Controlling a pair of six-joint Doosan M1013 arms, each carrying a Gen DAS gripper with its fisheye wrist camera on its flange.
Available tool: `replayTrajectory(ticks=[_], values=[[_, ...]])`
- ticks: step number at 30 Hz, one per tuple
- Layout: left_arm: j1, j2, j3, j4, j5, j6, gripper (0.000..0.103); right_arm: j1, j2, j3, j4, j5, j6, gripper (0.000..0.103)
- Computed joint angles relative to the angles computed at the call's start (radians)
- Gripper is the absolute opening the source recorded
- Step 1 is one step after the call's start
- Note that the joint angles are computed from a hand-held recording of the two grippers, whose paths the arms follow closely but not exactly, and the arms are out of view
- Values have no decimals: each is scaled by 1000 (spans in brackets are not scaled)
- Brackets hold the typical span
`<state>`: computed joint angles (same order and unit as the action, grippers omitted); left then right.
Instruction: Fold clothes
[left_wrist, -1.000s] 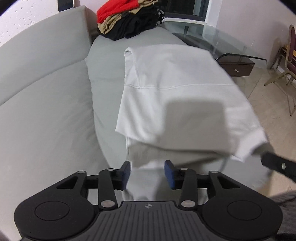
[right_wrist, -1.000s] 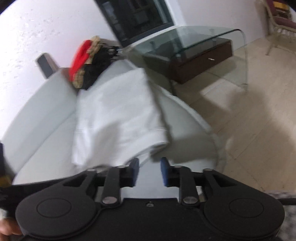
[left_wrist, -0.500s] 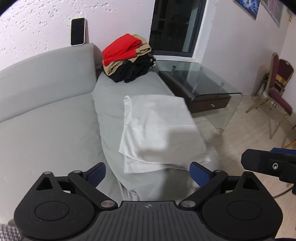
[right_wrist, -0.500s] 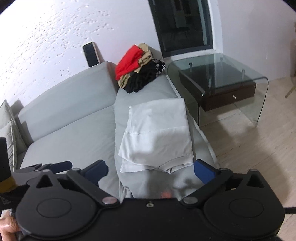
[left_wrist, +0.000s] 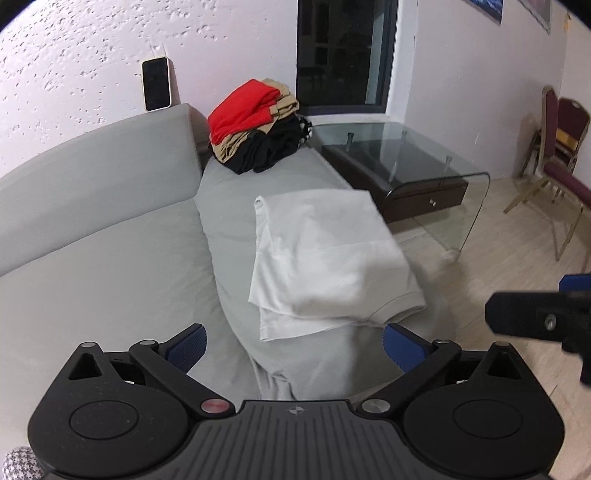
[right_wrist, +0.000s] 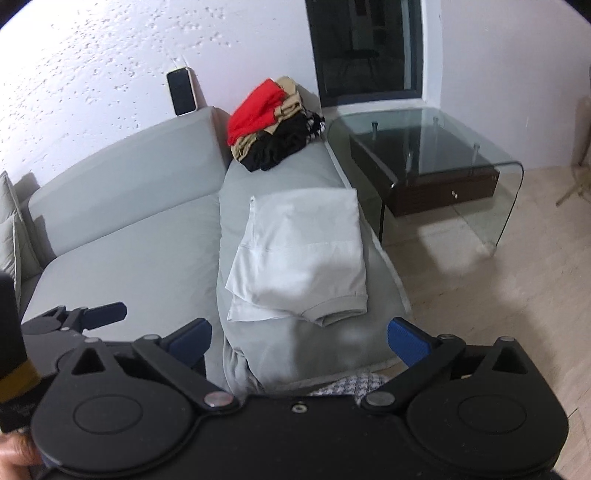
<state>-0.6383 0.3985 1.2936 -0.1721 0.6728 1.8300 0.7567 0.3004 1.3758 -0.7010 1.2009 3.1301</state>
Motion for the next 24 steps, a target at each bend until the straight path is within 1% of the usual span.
replayTrajectory(ticks=[2,8,16,20,24], values=[[1,3,-1,9,-6,-10,102,-5,1,7,-3,-8,4,103],[0,14,-9,18,-13,-27,102,-12,14,5,-5,16,-13,103],[-4,31,-22,5,12,-11,102,-24,15,16,21,15,-41,103],[-1,44,-41,-13,52,-11,102,-25,14,21,23,9,-42,103],[-7,39,-27,1,25,-16,102,-24,14,23,20,10,-42,103]])
